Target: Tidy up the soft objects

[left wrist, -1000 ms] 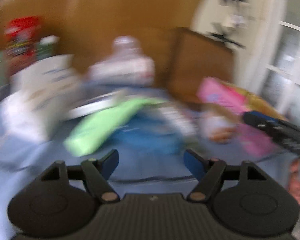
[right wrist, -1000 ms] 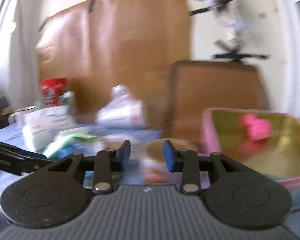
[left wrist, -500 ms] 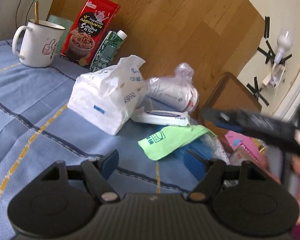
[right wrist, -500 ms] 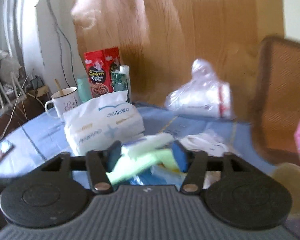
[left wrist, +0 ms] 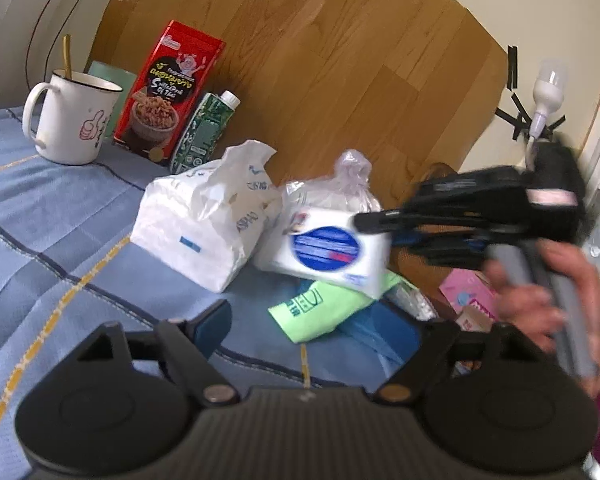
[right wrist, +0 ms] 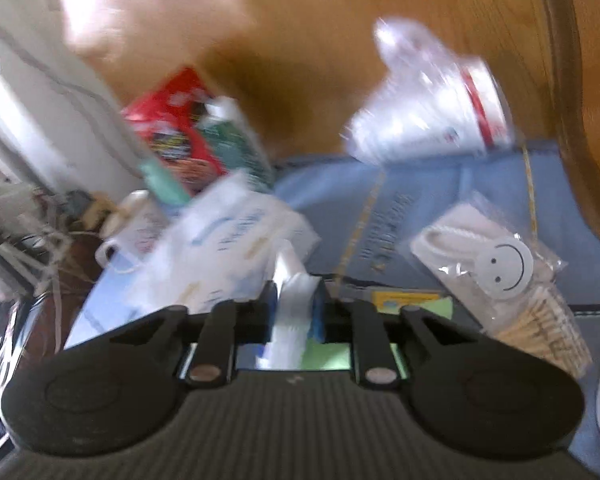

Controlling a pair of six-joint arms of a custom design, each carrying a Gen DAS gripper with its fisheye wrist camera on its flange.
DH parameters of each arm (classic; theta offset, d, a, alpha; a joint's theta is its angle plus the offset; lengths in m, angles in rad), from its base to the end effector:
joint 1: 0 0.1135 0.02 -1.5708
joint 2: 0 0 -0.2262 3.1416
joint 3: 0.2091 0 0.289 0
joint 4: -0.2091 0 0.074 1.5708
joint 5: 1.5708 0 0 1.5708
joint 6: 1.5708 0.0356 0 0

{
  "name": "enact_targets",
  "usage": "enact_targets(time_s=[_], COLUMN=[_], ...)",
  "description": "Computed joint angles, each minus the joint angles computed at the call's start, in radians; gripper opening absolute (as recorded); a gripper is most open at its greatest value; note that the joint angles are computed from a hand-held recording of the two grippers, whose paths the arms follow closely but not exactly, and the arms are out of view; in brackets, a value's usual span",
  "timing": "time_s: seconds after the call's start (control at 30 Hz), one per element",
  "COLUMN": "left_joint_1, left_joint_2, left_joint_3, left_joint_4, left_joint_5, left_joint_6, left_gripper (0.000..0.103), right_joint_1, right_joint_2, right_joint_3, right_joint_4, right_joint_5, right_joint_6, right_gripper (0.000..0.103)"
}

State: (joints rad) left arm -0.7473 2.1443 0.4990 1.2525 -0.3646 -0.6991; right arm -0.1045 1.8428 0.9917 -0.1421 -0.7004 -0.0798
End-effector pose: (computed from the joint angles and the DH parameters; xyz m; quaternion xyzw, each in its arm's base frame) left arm 0.2145 -0.1814 -0.0239 -0.0810 0.8199 -0.2485 0.5093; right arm 0.3679 -0.0155 0.0735 -0.0866 0.9015 0.3029 0.2966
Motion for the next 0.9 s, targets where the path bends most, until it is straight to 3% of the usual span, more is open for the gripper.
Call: enact_targets(time_s=[0.1, 0.2, 0.33, 0.4, 0.5, 0.53, 0.6, 0.67, 0.8, 0.9], left_joint_1=[0.010, 0.024, 0.034, 0.029, 0.017, 0.011, 0.003, -0.012, -0.049, -0.077], left_joint_2=[0.007, 0.011, -0.007, -0.022, -0.055, -0.068, -0.091, -0.110, -0.135, -0.156], left_joint_3=[-0.014, -0.023, -0.022, -0.016, 0.004, 0.010, 0.021, 0.028, 0.044, 0.084], left_joint_4=[0.032, 0.048, 0.011, -0.027, -0.116, -0.149, -0.208, -0.251, -0.298, -0.392], left_joint_5=[0.009, 0.033, 0.064, 0.067, 0.074, 0.075, 0.085, 0.082, 0.109, 0.131], left_joint_6=[-0.022, -0.040, -0.047, -0.034, 0.001, 0.015, 0.042, 0.061, 0.077, 0.093], left_gripper=[0.081, 0.081, 0.081, 0.081, 0.081, 0.081, 0.081, 0.081, 0.081, 0.081], right_joint_1=[-0.077, -0.205, -0.395, -0.463, -0.538, -0.560, -0.601, -0.640, -0.663, -0.633], right_joint_2=[-0.201, -0.289, -0.155, -0.096, -0.102, -0.124, -0.226, -0.300, -0.363, -0.409], right_joint_3=[-0.188, -0.274, -0.208, -0.197, -0.252, -0.286, -0.398, -0.470, -0.539, -0.612], right_joint_4=[0.000, -0.152, -0.502, -0.566, -0.507, -0.448, -0.311, -0.289, -0.378, -0.302], right_joint_5=[-0.119, -0.253, -0.346, -0.342, -0.322, -0.309, -0.295, -0.305, -0.302, -0.255], right_joint_6=[-0.109, -0.285, -0.615, -0.696, -0.695, -0.672, -0.642, -0.742, -1.019, -1.067], right_gripper=[0.019, 0.019, 0.019, 0.020, 0.028, 0.043, 0.060, 0.063, 0.080, 0.082])
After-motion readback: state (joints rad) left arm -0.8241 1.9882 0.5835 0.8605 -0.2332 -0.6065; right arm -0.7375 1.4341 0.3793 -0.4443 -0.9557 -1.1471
